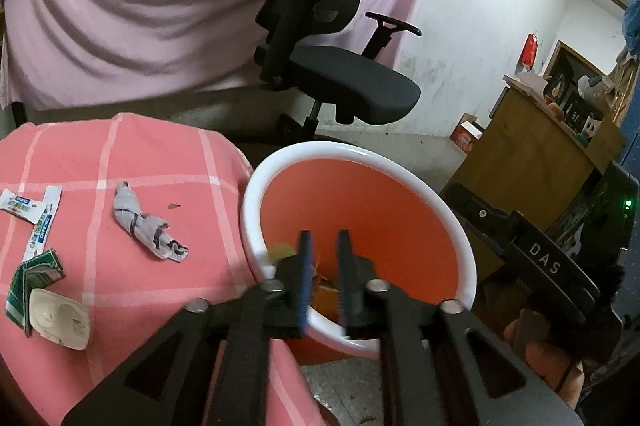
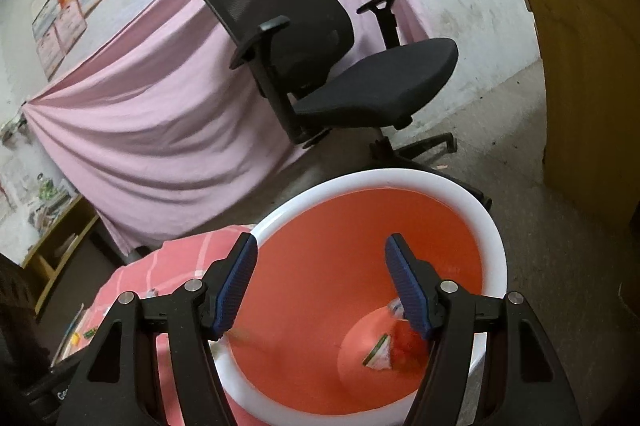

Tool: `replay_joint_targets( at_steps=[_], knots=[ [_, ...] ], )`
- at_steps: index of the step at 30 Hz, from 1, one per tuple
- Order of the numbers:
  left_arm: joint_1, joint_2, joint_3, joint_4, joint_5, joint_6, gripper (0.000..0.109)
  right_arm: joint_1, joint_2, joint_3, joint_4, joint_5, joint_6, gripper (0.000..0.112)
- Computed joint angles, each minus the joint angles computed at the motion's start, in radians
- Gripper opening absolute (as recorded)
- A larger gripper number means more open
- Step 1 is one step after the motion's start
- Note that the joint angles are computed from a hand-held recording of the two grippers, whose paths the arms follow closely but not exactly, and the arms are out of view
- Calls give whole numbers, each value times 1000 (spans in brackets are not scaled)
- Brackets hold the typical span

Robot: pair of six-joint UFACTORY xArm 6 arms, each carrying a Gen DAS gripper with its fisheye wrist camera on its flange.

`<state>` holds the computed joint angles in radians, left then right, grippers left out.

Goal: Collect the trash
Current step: 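Carry red box and leaf sprig over the bucket and release both, then return both tools to the table, left toward yellow cylinder, right toward green card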

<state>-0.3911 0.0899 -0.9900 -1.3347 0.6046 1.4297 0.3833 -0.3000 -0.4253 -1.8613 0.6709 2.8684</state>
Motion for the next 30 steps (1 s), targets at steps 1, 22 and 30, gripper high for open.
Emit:
replay_joint_targets(
  at_steps=[1, 22, 30],
  knots=[
    [4, -3, 2, -10, 5, 3, 23, -11, 7, -11, -8, -10, -1, 66],
    [261, -172, 76, -403, 5, 403, 49, 254, 109, -178, -36, 364, -108, 94],
    [399, -167, 79, -548, 81, 517, 101, 323, 210, -278, -107, 478, -124, 103]
  ],
)
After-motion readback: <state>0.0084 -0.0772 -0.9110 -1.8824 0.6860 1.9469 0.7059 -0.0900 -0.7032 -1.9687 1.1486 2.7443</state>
